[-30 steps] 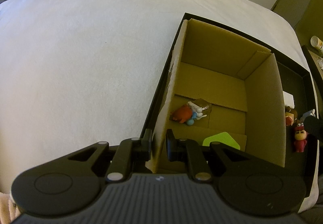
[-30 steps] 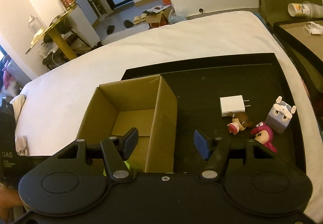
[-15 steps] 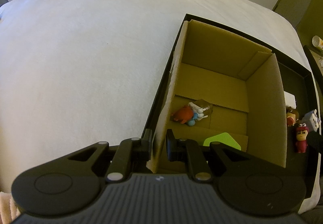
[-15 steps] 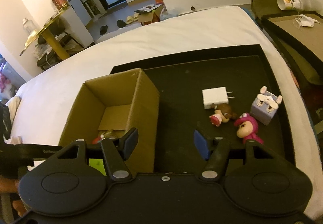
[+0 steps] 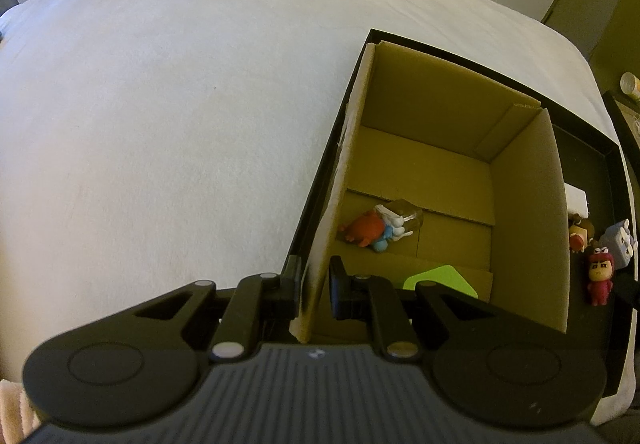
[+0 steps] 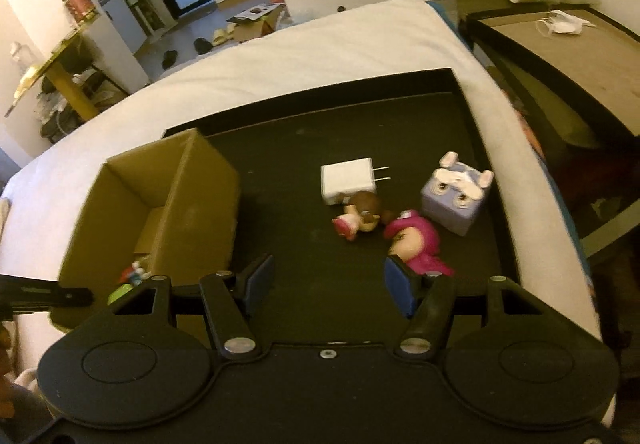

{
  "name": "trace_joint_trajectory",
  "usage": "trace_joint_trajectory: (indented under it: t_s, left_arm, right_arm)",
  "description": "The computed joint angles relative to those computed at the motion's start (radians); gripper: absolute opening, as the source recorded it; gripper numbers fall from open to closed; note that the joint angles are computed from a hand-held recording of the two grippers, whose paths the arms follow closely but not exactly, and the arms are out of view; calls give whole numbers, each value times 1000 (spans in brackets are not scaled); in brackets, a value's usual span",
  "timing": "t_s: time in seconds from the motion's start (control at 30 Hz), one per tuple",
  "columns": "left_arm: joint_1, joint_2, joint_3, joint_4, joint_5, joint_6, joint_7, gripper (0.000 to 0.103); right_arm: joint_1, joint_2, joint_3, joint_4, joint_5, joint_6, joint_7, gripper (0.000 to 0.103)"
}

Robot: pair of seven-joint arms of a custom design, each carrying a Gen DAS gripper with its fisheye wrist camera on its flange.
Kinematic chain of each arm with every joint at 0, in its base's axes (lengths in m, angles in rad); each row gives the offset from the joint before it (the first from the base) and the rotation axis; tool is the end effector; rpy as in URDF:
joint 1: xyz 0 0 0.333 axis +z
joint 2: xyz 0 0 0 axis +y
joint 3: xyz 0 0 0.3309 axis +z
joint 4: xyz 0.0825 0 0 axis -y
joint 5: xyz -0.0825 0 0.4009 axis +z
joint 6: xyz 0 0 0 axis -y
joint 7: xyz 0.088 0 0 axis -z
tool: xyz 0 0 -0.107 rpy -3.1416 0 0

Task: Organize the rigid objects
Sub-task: 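Move the open right gripper out of the box to the pink hooded figure, then close the right gripper around the pink hooded figure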

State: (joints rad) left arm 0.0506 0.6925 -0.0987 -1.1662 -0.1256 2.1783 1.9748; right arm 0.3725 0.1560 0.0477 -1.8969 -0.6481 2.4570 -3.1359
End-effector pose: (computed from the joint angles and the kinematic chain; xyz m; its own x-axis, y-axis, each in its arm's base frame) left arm 0.7994 -0.0191 0.4287 -0.3638 -0.9303 0.0470 -0.8770 0.3250 -0.3540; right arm 0.5932 0.2639 0.4705 -0.5867 -0.7667 -0.2606 -0.5786 0.6220 -0.5275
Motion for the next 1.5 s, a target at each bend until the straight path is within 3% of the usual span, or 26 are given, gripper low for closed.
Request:
trace_joint_trajectory:
  t_s: [0.5,1.0,1.17,1.5]
  left_arm:
    - [-2,1,1,5,5,-1,-3,13]
    - [1,-2,-3,7,-3,-6,-9,13]
    - [4,-11,-4,-7,-8,1,-1,13]
    - [-1,-20,0,-19,-4,8,0,13]
  right_arm:
    - [-25,29,-12,7,26,-52,-144,60]
    - [-29,88,-20,45,95,-128,-290,48]
    - [-22,93,-18,51,108,-145,-307,38]
    - [-5,77,-17,47,102,-127,-274,38]
